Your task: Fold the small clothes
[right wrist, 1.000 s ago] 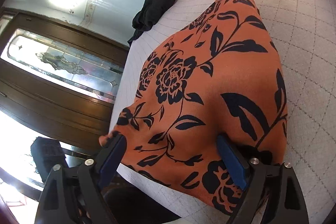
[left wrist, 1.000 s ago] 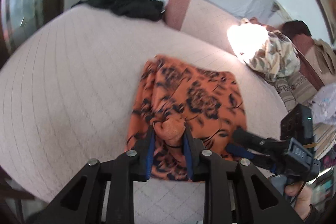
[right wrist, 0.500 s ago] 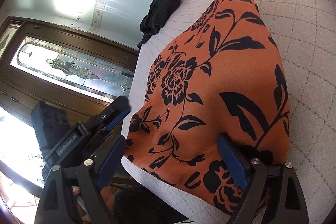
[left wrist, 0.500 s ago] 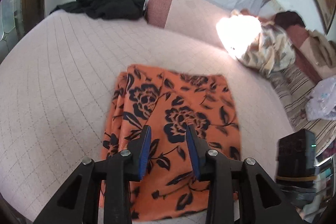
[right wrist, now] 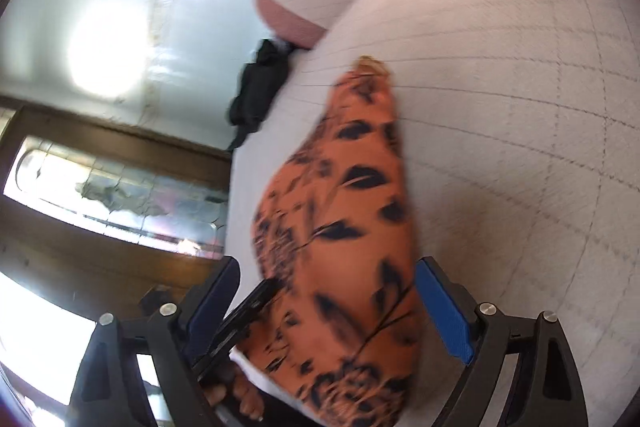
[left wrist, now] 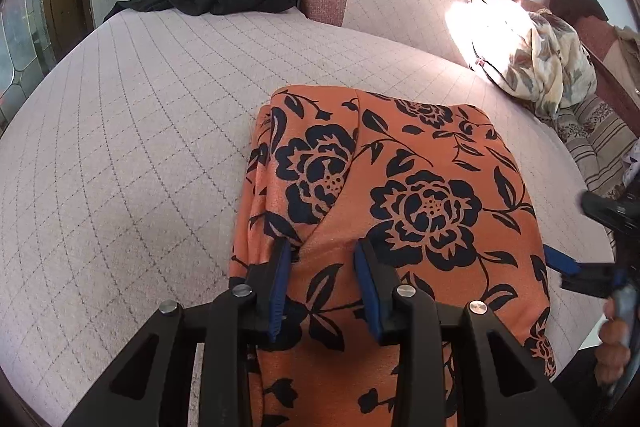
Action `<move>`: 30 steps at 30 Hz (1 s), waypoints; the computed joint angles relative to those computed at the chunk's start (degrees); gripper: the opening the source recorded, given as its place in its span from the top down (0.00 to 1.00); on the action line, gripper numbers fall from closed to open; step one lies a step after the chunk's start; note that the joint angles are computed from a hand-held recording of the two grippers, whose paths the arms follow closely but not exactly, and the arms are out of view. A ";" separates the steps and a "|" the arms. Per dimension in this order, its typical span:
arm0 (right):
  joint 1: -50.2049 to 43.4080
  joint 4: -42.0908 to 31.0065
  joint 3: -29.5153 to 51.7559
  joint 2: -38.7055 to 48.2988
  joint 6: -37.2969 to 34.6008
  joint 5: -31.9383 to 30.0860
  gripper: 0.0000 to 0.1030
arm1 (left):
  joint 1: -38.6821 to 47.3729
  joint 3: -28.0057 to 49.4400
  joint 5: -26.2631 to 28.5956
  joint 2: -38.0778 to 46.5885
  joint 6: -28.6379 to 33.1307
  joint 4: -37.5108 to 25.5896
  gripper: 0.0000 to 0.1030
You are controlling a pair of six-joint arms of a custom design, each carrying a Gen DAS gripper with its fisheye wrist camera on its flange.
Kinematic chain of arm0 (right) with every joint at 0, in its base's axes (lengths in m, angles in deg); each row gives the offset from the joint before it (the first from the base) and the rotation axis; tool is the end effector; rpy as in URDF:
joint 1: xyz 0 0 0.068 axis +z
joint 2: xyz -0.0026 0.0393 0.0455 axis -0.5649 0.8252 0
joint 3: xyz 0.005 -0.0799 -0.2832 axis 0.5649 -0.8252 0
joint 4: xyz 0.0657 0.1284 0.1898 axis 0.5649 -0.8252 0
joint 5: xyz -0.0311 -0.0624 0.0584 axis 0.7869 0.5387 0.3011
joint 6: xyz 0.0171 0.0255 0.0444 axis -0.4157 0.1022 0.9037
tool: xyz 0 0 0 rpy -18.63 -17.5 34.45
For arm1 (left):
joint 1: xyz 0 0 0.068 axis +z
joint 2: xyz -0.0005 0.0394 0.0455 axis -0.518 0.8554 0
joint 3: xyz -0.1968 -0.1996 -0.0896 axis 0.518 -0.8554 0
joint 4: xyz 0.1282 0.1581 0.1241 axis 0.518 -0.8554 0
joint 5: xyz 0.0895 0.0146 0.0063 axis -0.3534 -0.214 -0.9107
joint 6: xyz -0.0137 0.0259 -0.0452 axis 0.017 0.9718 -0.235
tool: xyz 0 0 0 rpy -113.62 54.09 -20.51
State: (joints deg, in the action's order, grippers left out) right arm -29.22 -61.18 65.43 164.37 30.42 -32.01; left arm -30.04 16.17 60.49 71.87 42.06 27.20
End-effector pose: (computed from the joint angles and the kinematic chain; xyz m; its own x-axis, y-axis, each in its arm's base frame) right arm 0.2063 0.0464 0.1658 -0.9480 0.2372 -0.2120 -0.0510 0.5444 0.8373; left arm 0.1268 -0.0005 0.1683 -0.7872 -0.2224 -0.5752 -0.1320 0.9718 -0.1952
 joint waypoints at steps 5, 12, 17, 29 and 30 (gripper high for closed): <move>4.33 1.79 7.73 14.77 -0.14 1.65 0.25 | 3.27 -1.20 3.64 -1.47 2.04 0.66 0.66; 14.79 -8.41 11.70 7.88 -7.57 19.76 0.70 | 8.64 -2.06 8.74 -2.31 5.39 0.56 0.66; 10.61 -6.64 9.28 6.77 -2.57 14.18 0.42 | 6.92 -2.26 6.82 -3.45 4.63 0.36 0.66; 24.96 -14.43 6.18 -5.23 -2.78 29.67 0.68 | 6.62 -2.77 7.05 -3.62 3.38 1.00 0.66; 25.37 -13.94 5.87 -3.17 -3.72 30.59 0.66 | 6.14 -2.85 6.46 -3.50 3.28 1.26 0.66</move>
State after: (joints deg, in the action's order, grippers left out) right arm -3.85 -75.12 71.30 161.20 26.70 -1.42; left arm -23.90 13.32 66.95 68.37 45.34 28.46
